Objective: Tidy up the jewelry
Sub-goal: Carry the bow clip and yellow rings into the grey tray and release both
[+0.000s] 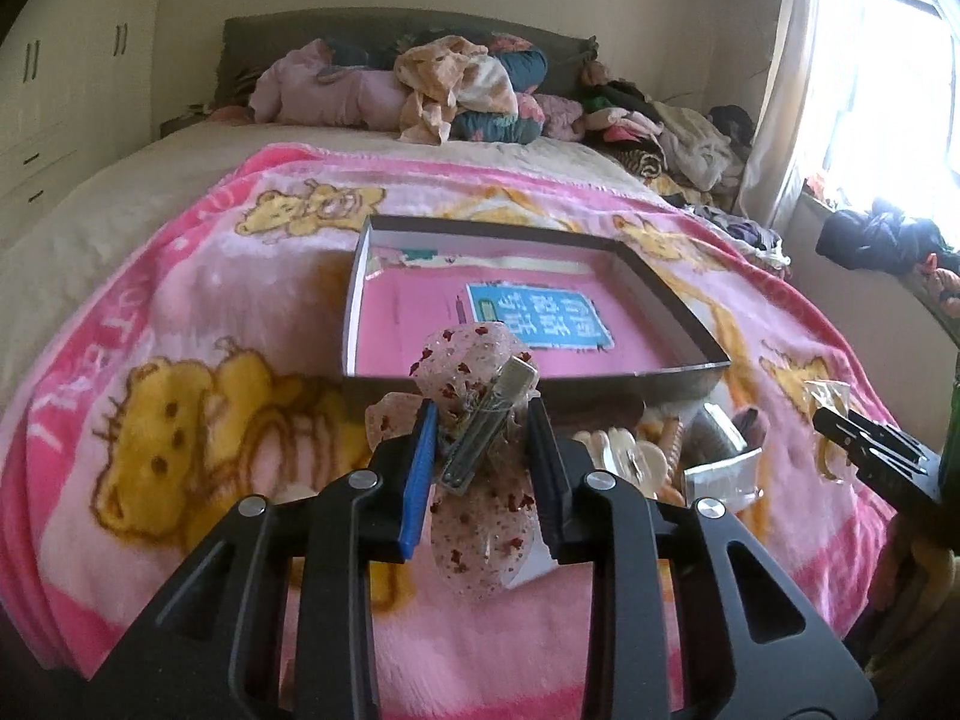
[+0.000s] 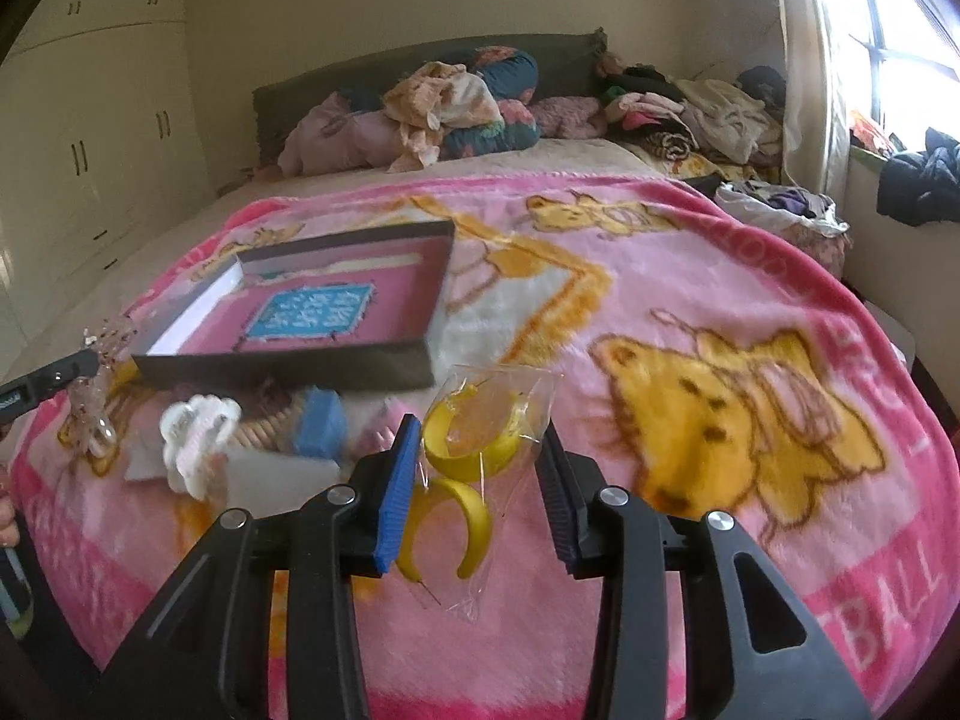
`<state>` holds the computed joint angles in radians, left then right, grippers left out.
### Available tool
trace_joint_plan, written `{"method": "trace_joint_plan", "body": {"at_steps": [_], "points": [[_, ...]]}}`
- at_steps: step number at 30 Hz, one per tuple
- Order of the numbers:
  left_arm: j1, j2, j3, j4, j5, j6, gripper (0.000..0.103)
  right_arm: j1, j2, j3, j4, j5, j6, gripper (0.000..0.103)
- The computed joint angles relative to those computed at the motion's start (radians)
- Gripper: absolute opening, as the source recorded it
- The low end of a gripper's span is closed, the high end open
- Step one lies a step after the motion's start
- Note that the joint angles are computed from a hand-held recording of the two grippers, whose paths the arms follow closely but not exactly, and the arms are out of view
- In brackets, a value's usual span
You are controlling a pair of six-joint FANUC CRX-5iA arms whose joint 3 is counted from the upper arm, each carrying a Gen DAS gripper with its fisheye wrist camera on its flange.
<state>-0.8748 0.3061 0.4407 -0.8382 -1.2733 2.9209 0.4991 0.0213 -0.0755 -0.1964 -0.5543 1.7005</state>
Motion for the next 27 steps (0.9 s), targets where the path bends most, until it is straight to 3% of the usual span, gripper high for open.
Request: {"method": "trace_joint_plan", "body": {"at_steps": [14,27], "points": [[0.080,-0.008,0.017,0.010,0.047,-0.097,0.023,0.057,0.117,0.182,-0.014,-0.032,0.032,0.037],[0.155,0.051,0.067,0.066,0.089,-0.175,0.024,0.100,0.271,0.375,-0.011,-0.119,0.078,0.037]]}}
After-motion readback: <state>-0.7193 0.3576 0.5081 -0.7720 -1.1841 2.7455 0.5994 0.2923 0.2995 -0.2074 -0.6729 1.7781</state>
